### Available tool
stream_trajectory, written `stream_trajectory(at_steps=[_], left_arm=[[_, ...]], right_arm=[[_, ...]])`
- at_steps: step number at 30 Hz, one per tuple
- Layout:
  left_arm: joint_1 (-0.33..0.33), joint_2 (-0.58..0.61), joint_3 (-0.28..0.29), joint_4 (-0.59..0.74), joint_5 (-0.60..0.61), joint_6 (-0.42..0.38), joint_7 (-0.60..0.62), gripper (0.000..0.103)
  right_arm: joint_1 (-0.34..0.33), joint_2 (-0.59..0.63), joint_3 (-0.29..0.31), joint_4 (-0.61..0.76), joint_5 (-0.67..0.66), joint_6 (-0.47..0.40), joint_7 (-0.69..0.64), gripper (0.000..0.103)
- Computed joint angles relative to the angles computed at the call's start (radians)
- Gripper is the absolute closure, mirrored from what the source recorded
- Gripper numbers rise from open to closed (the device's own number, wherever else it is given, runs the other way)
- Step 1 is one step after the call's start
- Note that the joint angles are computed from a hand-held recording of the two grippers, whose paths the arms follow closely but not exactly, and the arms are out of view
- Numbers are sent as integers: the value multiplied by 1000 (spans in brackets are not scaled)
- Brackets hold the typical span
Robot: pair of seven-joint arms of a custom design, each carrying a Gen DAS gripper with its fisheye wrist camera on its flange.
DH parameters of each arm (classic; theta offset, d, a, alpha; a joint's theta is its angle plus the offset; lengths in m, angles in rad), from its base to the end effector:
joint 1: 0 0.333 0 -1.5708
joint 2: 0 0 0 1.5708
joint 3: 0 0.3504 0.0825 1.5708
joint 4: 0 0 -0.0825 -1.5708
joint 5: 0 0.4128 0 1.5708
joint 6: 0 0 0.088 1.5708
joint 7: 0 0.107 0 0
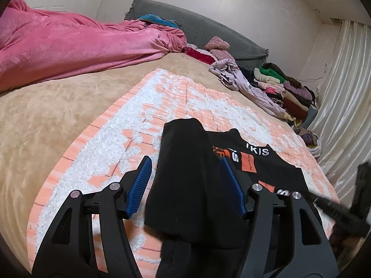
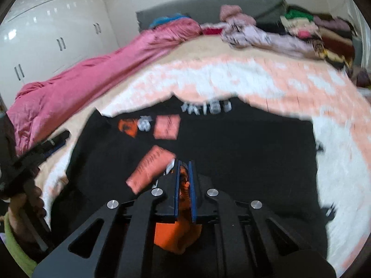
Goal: Fold small clothes
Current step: 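Grasp the body's side edge with the left tool while the right tool pinches the orange cuff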
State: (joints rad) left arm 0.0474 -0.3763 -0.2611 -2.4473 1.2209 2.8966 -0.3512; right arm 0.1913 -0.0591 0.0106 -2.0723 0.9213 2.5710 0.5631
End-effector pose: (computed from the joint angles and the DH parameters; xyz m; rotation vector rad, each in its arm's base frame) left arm 0.4482 -0.1634 0.5099 -2.0553 1.1012 -1.0543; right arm 0.5890 0.1075 0.5355 -2.0085 1.1209 -0.2639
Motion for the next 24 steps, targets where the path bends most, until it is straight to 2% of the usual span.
stream_trajectory(at_steps=[4,8,10,12,15,17,22,24], left_arm=[[0,-2,1,1,3,4,2,50],[5,0,1,4,26,24,-10,50],[12,5,1,8,46,55,-31,50],[2,15,4,16,30,55,-3,50],[-12,35,8,25,-1,53,43,50],[-23,48,10,30,-26,49,80,50],[-42,68,13,38,-80,33,157,48],[-45,71,11,39,-91,22,175,47]], right_arm=[[5,-3,-3,57,46,13,-81,97],[2,23,-1,113,41,111,-113,97],[-3,57,3,137,-37,175,-60,97],[-9,105,0,163,-163,220,45,97],[-15,178,-23,204,-367,199,238,97],[-16,207,-29,207,-437,197,296,97],[-32,225,-23,179,-451,210,343,96],[-42,221,-18,173,-433,215,350,92]])
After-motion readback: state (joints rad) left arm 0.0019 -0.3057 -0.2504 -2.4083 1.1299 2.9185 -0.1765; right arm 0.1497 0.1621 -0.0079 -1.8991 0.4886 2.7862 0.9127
